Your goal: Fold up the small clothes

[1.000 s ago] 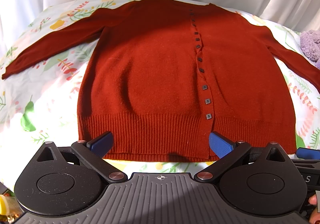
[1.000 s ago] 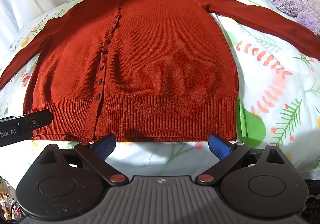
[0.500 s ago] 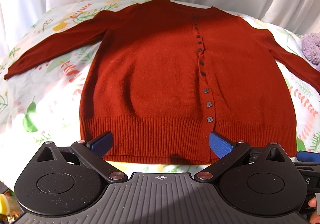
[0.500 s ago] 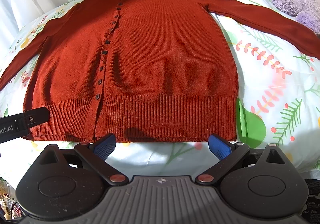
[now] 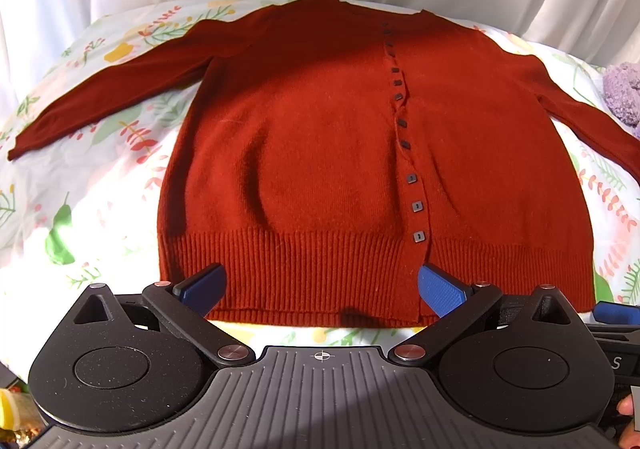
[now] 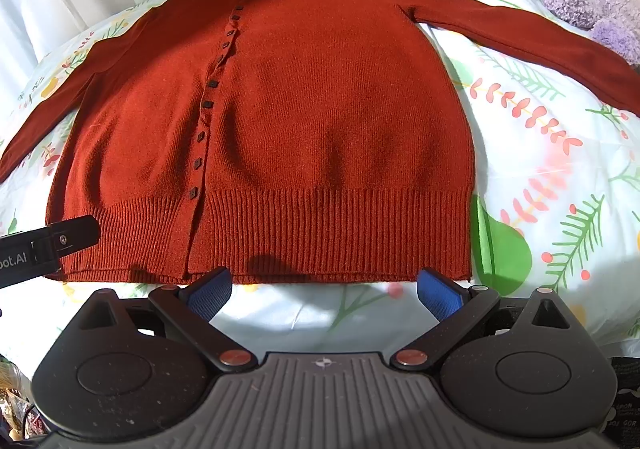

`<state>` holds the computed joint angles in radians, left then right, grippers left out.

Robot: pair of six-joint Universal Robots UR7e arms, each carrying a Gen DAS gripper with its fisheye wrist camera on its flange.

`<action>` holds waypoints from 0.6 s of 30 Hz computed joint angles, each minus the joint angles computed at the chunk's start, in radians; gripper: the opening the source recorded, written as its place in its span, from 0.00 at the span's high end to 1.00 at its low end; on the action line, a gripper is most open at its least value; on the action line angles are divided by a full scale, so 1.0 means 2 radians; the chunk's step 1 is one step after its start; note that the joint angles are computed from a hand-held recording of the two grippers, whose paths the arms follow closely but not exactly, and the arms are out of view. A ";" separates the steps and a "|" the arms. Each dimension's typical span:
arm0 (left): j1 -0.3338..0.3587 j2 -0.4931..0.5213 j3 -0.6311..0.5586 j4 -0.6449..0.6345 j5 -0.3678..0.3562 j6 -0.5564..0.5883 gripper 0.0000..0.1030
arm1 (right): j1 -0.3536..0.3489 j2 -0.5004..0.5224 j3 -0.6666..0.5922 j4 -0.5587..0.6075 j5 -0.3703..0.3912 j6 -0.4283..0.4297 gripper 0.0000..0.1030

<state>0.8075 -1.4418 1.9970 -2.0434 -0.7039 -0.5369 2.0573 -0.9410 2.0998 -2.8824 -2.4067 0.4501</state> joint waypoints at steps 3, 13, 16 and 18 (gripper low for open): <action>0.000 0.000 0.000 0.000 0.000 0.001 0.00 | -0.001 0.000 0.000 0.000 0.001 0.000 0.04; 0.002 0.001 0.000 0.002 -0.004 0.000 0.00 | -0.002 -0.001 0.000 0.004 0.004 0.003 0.04; 0.003 0.001 -0.001 0.002 -0.006 0.000 0.00 | -0.003 -0.001 -0.001 0.005 0.005 0.003 0.04; 0.004 0.002 -0.002 0.003 -0.006 -0.001 0.00 | -0.003 -0.001 -0.001 0.007 0.005 0.005 0.04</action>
